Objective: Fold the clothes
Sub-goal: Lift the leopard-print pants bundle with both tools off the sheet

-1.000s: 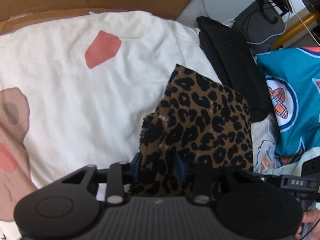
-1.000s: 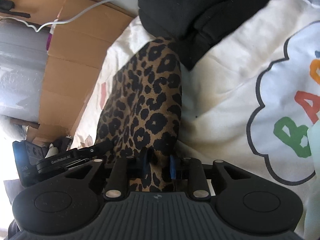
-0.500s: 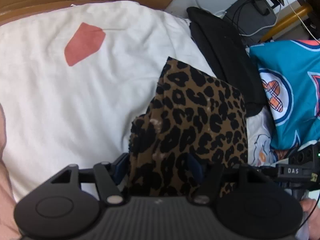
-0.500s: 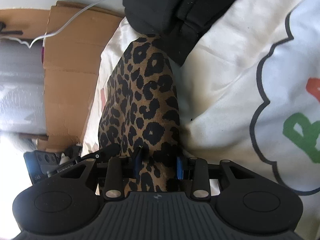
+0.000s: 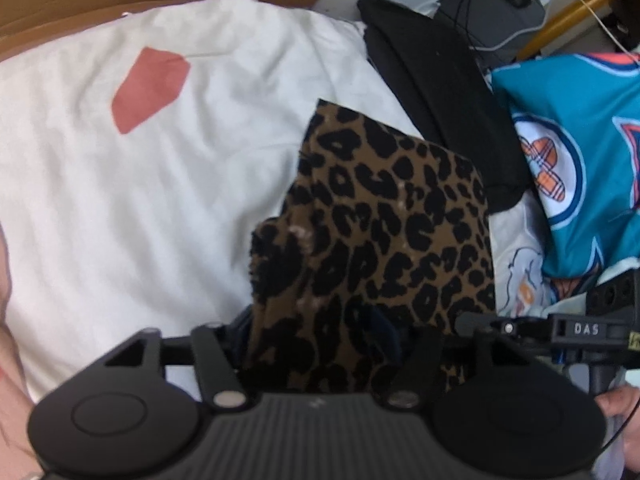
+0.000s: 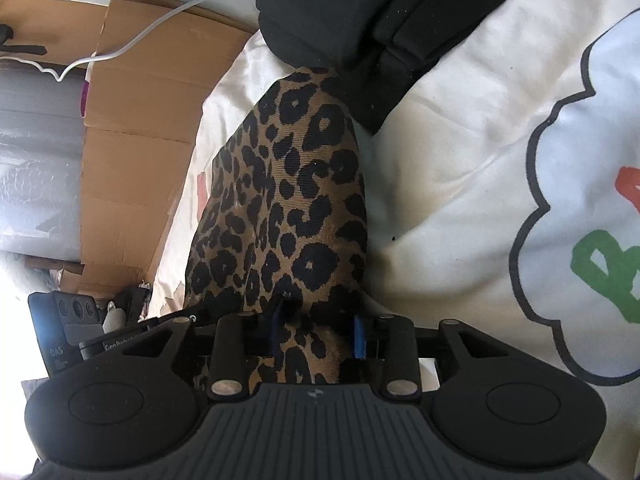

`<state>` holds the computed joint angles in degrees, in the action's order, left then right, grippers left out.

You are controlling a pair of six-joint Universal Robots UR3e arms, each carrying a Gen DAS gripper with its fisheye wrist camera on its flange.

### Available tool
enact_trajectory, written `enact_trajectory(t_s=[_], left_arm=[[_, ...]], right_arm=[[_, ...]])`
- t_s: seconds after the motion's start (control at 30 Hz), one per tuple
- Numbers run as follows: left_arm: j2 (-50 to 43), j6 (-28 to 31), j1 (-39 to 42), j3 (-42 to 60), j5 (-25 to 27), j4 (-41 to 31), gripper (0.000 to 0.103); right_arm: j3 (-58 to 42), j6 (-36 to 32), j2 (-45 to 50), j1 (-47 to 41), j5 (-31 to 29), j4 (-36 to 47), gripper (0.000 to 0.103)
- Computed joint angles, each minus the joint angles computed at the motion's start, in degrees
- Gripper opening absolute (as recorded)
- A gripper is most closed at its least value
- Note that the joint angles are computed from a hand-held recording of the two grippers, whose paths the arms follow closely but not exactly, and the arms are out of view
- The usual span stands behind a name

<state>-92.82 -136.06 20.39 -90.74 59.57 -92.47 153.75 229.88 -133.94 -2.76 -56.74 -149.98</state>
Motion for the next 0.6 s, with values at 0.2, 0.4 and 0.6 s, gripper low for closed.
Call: enact_trajectory(t_s=[0.2,0.4,0.6], left_arm=[[-2.04,-2.33,-0.51,2.86,0.37,-0.73,0.039],[1.06,-4.39,-1.28,3.64,1.31,-0.96,0.028],[5.82,-11.93,-4.10,0.89,4.99,3.10,0.027]], right_arm=[[-3.02,4.10,12.50,6.86,-6.14,-10.72,0.025],[-11.65,7.40,17.83,14.07,-13.84,-6.49,0.015],[-21.77,10.11,21.13,20.77,-21.74,2.54,0.011]])
